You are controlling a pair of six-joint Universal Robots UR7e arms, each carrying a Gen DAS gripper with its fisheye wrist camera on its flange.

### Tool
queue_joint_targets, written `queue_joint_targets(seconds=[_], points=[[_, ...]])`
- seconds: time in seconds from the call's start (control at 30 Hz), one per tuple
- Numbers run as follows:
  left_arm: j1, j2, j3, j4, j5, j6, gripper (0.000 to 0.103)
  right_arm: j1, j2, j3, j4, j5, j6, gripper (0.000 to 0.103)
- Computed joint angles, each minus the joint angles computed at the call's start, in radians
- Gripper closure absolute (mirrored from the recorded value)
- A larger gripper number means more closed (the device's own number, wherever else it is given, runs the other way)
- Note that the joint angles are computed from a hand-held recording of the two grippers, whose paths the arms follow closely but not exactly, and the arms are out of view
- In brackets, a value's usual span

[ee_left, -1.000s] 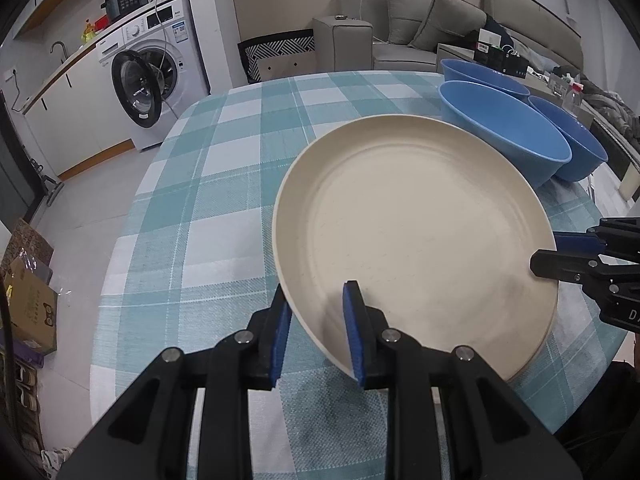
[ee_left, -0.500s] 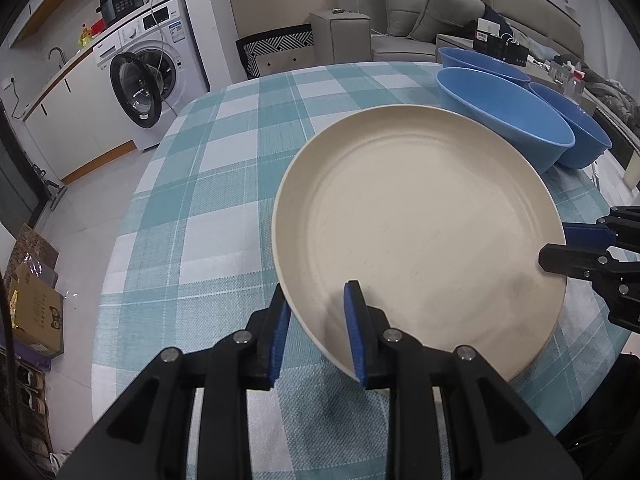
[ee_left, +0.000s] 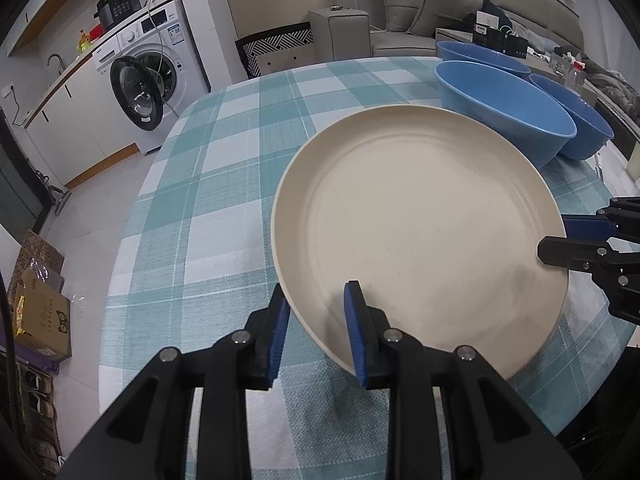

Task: Organize plates and bowls
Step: 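Lower the held plate onto the stacked cream plates with both grippers, then open both grippers to release the plate on the stack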

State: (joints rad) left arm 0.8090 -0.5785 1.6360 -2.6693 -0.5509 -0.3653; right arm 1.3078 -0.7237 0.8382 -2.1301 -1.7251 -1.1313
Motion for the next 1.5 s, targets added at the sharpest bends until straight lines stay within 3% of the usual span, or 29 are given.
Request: queue_joint_targets(seconds=[0.87,1.13,1.2,1.37,1.5], points=[[-0.006,-0.004,-0.005,0.054,0.006,-0.003,0.076,-0.001,-0.015,0.036,-0.036,-0.004,-0.023,0.072],[-0.009,0.005,-0.012,0.062,-0.005,0.021,0.069,0.000,-0.030,0.074,-0.091,-0.005,-0.064,0.058],[-0.011,0.012,-0.016,0.059,-0.007,0.037,0.062,-0.002,-0.031,0.084,-0.123,-0.005,-0.072,0.058],[-0.008,0.020,-0.026,0.069,-0.018,0.041,0.059,-0.005,-0.036,0.088,-0.125,0.004,-0.083,0.058],[-0.007,0.015,-0.016,0.030,-0.036,0.063,0.052,-0.007,-0.057,0.141,-0.182,0.021,-0.089,0.049]])
